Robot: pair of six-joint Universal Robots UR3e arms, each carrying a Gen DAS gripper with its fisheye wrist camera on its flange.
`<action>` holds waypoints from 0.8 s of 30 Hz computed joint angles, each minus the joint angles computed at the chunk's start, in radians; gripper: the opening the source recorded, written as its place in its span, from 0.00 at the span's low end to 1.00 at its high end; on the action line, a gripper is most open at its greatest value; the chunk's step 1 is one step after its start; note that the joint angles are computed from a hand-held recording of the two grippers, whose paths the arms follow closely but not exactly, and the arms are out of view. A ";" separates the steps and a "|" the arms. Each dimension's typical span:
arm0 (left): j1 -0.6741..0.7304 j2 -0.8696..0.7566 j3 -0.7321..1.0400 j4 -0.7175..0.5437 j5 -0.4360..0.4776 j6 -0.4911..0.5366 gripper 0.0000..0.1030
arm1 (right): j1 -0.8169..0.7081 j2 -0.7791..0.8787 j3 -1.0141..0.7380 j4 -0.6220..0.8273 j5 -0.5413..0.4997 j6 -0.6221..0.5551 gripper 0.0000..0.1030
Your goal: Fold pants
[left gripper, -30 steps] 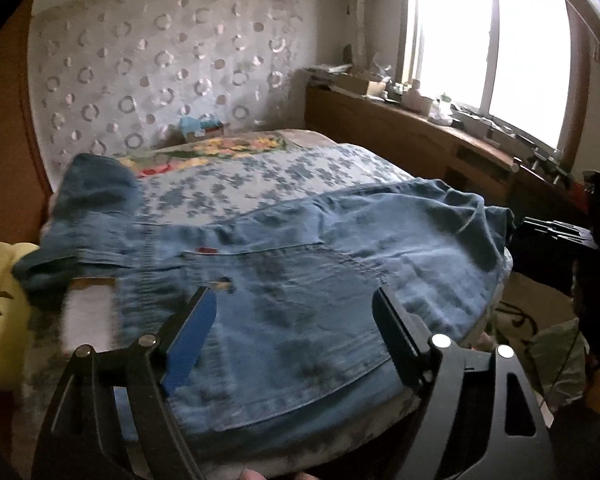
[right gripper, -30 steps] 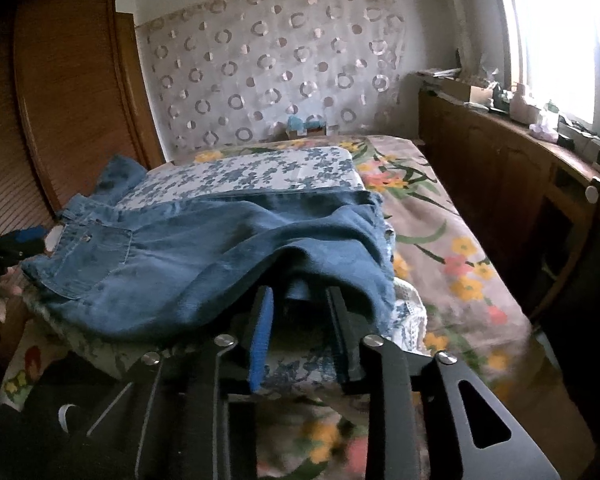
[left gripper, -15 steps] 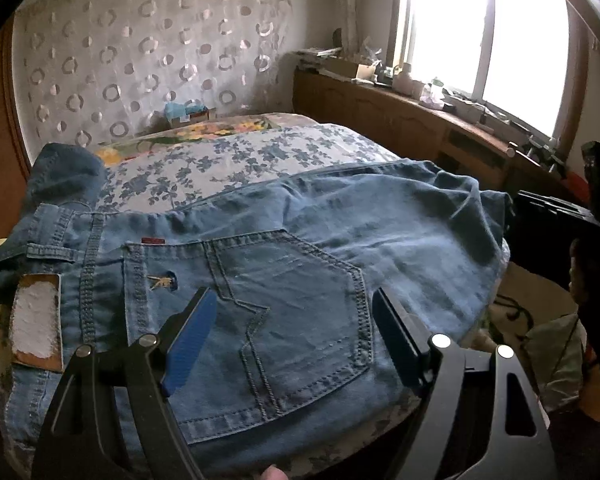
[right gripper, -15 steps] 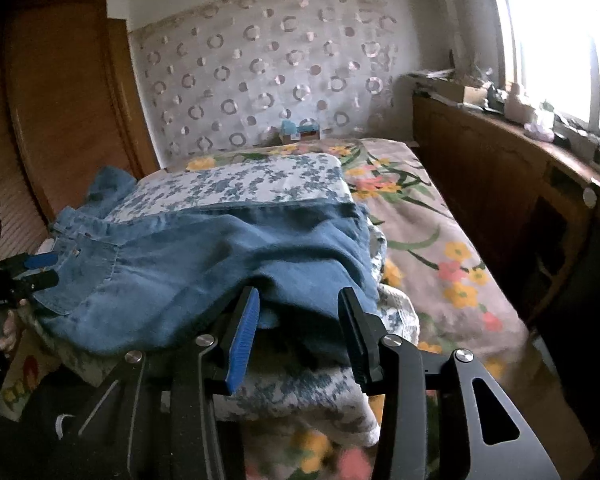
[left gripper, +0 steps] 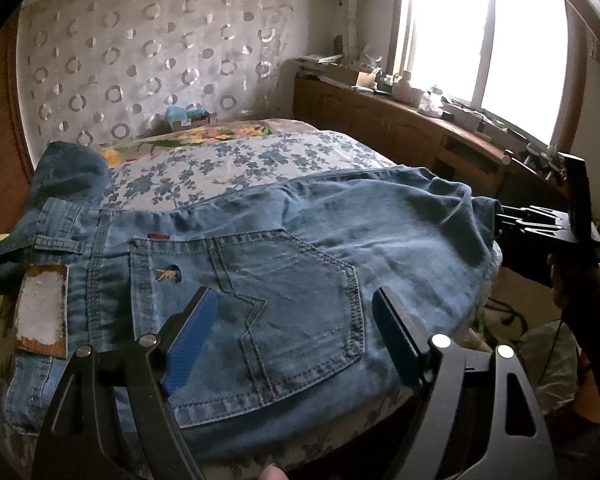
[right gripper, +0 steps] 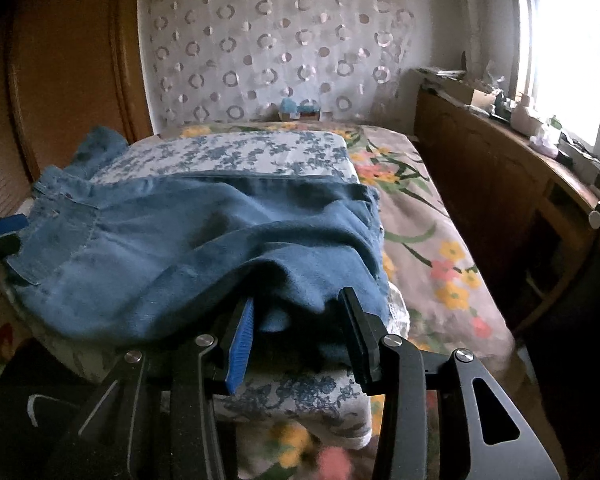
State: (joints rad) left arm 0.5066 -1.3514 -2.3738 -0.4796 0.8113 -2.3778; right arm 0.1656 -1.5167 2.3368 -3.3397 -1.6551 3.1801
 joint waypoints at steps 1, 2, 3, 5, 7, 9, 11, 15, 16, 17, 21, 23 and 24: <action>0.004 0.002 -0.002 -0.001 0.000 0.002 0.78 | 0.005 0.002 -0.012 0.008 -0.008 0.004 0.41; 0.008 0.005 -0.004 -0.005 -0.001 0.005 0.78 | 0.012 0.003 -0.027 0.017 -0.017 0.006 0.41; 0.020 0.014 -0.008 -0.018 -0.009 0.015 0.78 | 0.019 0.003 -0.040 0.026 -0.027 0.004 0.41; 0.038 0.032 -0.012 -0.051 -0.029 0.037 0.78 | 0.053 0.025 -0.079 0.027 -0.076 0.001 0.41; 0.055 0.050 -0.017 -0.077 -0.044 0.053 0.78 | 0.084 0.049 -0.098 0.000 -0.115 0.000 0.41; 0.070 0.066 -0.021 -0.097 -0.055 0.064 0.78 | 0.098 0.058 -0.123 0.015 -0.116 0.004 0.41; 0.086 0.082 -0.024 -0.120 -0.065 0.076 0.78 | 0.110 0.077 -0.127 -0.006 -0.127 0.001 0.41; 0.121 0.126 -0.028 -0.170 -0.085 0.100 0.78 | 0.089 0.096 -0.152 0.066 -0.108 0.014 0.41; 0.128 0.133 -0.029 -0.177 -0.089 0.104 0.78 | 0.080 0.096 -0.154 0.079 -0.107 0.022 0.40; 0.137 0.143 -0.029 -0.190 -0.094 0.111 0.78 | 0.058 0.086 -0.149 0.077 -0.081 0.022 0.28; 0.168 0.177 -0.021 -0.235 -0.103 0.130 0.78 | 0.006 0.035 -0.115 0.042 0.011 0.032 0.14; 0.182 0.191 -0.014 -0.254 -0.110 0.135 0.78 | 0.005 0.026 -0.108 0.013 0.021 0.035 0.13; 0.191 0.200 -0.012 -0.264 -0.115 0.139 0.78 | 0.010 0.024 -0.105 -0.001 0.014 0.035 0.13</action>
State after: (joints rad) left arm 0.6976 -1.1512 -2.3857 -0.7433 0.6960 -2.2390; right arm 0.1759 -1.4930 2.2315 -3.3411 -1.6408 3.2153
